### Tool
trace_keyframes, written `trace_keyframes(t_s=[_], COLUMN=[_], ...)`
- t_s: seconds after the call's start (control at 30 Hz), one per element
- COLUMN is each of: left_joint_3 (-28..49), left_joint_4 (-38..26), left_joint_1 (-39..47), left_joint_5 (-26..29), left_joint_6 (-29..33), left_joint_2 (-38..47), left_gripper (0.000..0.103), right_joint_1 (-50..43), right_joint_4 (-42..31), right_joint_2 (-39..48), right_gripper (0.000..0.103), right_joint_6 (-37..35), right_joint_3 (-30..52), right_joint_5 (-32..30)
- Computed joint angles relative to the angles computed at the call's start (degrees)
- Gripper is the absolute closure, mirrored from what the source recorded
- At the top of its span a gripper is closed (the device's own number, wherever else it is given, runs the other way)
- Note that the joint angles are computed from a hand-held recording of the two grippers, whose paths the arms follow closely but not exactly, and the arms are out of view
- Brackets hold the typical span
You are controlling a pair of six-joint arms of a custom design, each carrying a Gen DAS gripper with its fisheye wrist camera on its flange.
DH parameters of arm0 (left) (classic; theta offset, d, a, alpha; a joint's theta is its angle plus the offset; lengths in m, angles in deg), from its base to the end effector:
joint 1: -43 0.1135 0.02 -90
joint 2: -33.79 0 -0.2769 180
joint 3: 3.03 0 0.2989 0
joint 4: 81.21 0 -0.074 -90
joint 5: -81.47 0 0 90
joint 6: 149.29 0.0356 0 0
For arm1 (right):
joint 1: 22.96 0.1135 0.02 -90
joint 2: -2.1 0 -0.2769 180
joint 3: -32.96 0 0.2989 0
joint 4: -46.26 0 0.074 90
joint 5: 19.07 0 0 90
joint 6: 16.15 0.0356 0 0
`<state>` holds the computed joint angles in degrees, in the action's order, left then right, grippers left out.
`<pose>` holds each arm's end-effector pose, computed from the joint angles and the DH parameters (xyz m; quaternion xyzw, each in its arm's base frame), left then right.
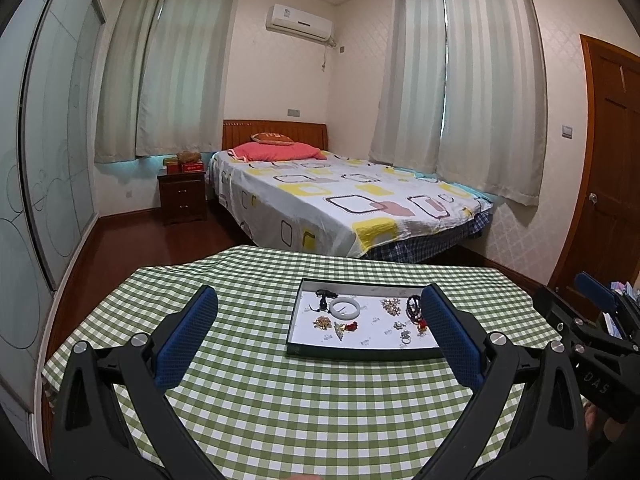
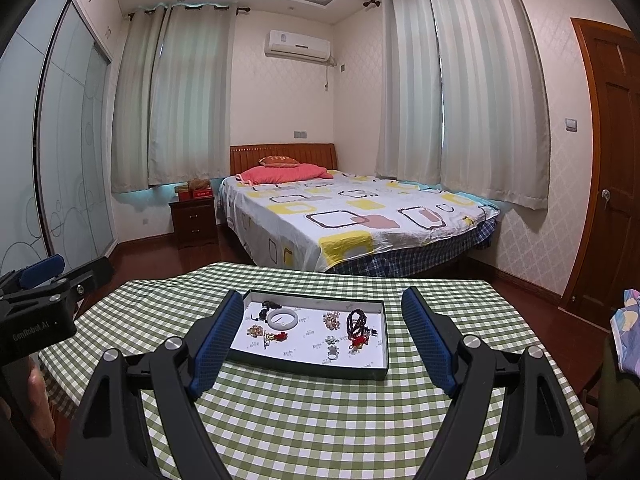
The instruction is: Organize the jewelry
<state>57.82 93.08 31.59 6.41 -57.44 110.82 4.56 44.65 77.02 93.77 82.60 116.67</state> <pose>0.3369 -0.0773 0.2596 0.1672 0.8076 -0.1536 0.5443 0.2835 0.1190 0.2085 0.1509 0.7969 -0.1092 0.5747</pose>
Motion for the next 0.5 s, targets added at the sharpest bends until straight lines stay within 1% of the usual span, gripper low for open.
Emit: trace_keyframes(t_s=[0.1,0.23,0.3,0.37,0.47,0.5], left_joint_3=[-0.1,0.3,0.6,1.8,5.5,7.0], left_joint_4=[1.1,1.6,2.8,2.8,1.8,1.7], left_joint_1=[-0.4,-0.3,-0.6,-0.6,-0.7,-0.6], left_joint_5=[-1.0,-0.9,-2.1,-2.8,-4.3,-4.7], left_joint_6=[0.5,1.1,0.9,1.1,1.6,1.5], left_joint_2=[0.8,1.8,3.2,5.2,10.9,13.1], left_gripper=[0.004,0.004,0.004,0.004,0.004,0.004], right_joint_1=[-0.2,-0.6,-1.4,-2.5,-5.8,-8.0], right_joint_4=[0.1,0.1,0.2,0.5,1.7,3.0], right_joint_2=[0.0,0.3,0.7,1.4,2.8,3.6], right_gripper=[0.024,0.024,0.024,0.024,0.024,0.022], right_joint_6=[-0.1,0.1,0.1,0.4,0.8,0.8], right_joint_3=[-0.1,-0.1,-0.1,-0.1,-0.5,-0.8], right_joint_5=[-0.2,-0.5,-1.2,-2.0,-5.0,-6.9])
